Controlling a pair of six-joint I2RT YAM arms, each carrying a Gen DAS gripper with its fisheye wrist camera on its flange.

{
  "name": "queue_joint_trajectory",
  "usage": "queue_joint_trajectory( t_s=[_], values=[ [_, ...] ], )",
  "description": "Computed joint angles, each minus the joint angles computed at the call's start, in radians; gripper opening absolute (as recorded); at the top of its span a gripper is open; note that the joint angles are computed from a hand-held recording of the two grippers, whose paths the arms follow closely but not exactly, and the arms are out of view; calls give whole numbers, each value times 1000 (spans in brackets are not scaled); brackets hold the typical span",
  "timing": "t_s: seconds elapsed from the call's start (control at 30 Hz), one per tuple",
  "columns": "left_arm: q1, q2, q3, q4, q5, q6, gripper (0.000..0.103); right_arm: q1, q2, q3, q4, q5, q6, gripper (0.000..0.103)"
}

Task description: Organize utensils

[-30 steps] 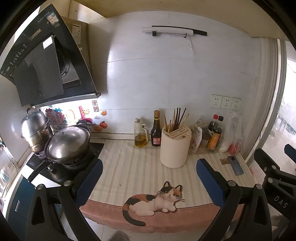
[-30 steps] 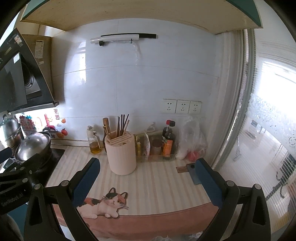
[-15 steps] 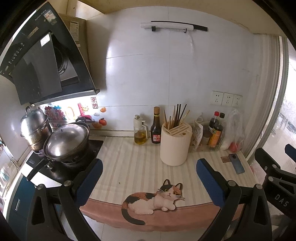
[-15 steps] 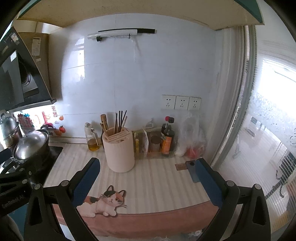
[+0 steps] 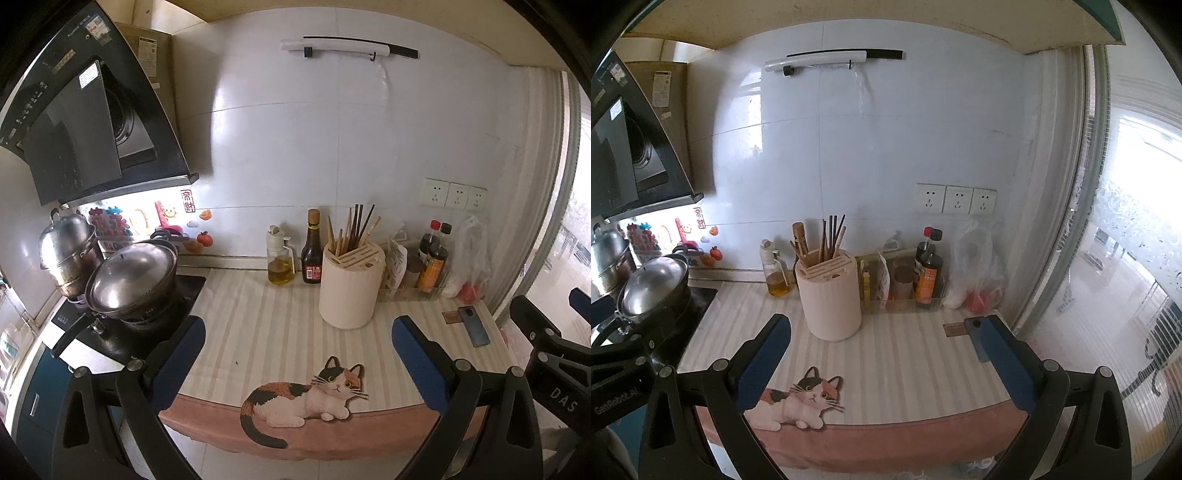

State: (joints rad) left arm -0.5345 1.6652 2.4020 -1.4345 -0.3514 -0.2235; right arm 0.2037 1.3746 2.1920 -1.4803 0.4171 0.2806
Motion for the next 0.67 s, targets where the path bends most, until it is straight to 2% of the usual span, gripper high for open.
queue_joint_trajectory(
  t_s=[0.67],
  values=[
    [-3,35,56,-12,-6,-1,103,-73,-2,-17,37,-58,-37,103]
  ],
)
